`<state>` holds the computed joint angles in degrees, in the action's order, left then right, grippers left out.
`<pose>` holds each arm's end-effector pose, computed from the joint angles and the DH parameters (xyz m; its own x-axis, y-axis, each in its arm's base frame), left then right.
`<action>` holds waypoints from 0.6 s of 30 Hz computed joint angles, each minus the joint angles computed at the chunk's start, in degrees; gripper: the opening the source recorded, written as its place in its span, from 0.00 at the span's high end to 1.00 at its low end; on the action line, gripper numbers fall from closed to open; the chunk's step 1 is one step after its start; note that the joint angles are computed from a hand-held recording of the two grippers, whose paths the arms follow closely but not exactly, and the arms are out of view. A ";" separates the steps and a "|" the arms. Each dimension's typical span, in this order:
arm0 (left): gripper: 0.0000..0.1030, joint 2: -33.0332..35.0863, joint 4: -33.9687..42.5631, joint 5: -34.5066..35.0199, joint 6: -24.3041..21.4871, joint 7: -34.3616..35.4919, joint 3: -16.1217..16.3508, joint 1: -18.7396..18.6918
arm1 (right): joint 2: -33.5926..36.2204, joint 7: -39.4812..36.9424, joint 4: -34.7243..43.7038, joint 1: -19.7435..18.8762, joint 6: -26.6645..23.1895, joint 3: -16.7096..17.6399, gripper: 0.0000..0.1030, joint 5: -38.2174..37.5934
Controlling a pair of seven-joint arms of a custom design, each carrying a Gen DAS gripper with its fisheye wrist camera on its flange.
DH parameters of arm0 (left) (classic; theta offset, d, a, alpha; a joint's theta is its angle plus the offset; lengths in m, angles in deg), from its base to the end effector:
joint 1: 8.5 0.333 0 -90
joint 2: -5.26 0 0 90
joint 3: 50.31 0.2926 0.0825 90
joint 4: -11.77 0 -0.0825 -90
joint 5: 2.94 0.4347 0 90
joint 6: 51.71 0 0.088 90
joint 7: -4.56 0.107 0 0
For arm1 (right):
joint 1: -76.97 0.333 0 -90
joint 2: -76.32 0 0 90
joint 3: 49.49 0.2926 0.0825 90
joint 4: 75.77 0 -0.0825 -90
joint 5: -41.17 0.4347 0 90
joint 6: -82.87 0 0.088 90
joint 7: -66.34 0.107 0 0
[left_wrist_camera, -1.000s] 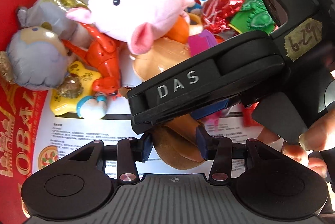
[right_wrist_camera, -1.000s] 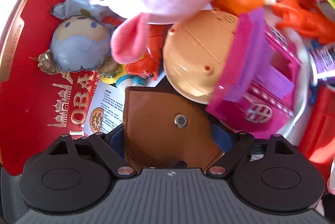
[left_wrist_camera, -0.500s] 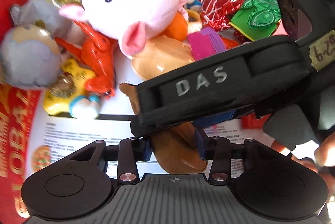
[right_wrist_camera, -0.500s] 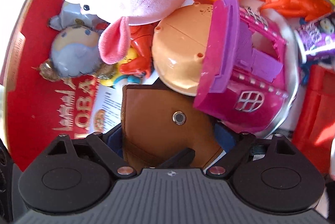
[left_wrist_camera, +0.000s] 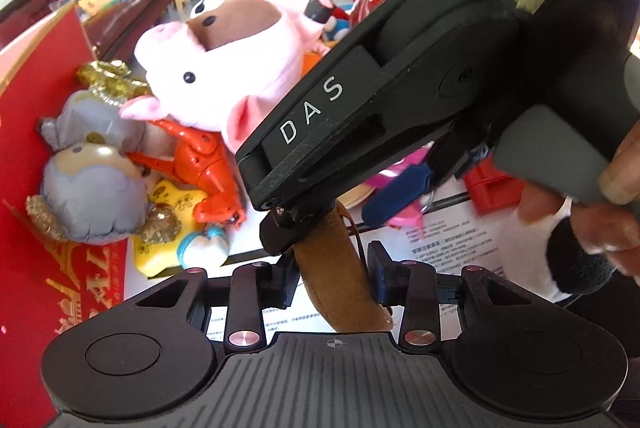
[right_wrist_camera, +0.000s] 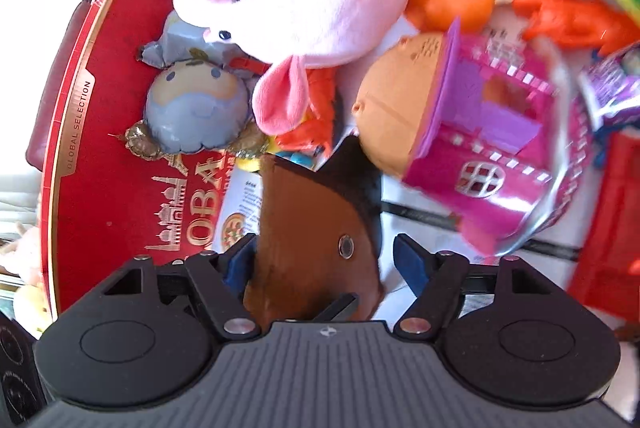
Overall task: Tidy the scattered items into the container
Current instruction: 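Close the right gripper on the brown pouch and lift it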
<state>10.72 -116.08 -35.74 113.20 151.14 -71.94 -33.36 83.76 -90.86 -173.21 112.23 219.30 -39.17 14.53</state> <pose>0.4414 -0.4188 0.3296 -0.9420 -0.3209 -0.0979 -0.2097 0.7909 -0.5749 0.4915 0.4869 0.5377 -0.6114 -0.5359 -0.5822 -0.5290 0.8240 -0.2030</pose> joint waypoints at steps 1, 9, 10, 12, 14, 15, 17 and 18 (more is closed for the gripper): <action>0.65 0.09 0.26 -0.03 -0.33 0.12 -0.02 0.01 | -0.19 -0.73 0.43 0.14 -1.30 0.10 0.34 -0.18; 0.52 0.45 1.16 2.11 -3.06 -3.97 1.15 0.26 | 1.70 -2.71 2.18 0.42 0.01 -0.16 0.51 -1.05; 0.49 1.04 1.79 3.07 -3.41 -5.79 1.48 0.30 | 2.26 -3.14 2.95 0.57 -0.35 -0.22 0.52 -1.23; 0.48 1.59 2.86 3.39 -5.17 -7.93 1.64 0.79 | 2.86 -4.14 4.33 1.05 -2.13 -0.33 0.53 -1.66; 0.66 1.47 3.56 0.61 -8.41 -6.19 1.01 1.82 | 2.70 -3.61 4.51 1.45 -2.85 -0.51 0.53 -2.01; 0.70 1.01 3.33 -0.41 -9.39 -5.20 0.81 2.02 | 2.39 -3.13 4.08 1.53 -2.61 -0.57 0.52 -2.13; 0.70 -0.06 1.32 -0.59 -6.55 -3.43 0.43 1.37 | 1.68 -1.96 3.01 1.61 -1.84 -0.52 0.51 -2.12; 0.70 -0.50 0.51 -0.97 -5.55 -2.39 0.26 1.08 | 1.38 -1.38 2.63 1.66 -1.85 -0.43 0.50 -2.10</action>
<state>10.22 -115.57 -36.71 107.65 148.75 -71.68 -32.28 85.14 -92.25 -170.58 113.89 217.45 -39.60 12.43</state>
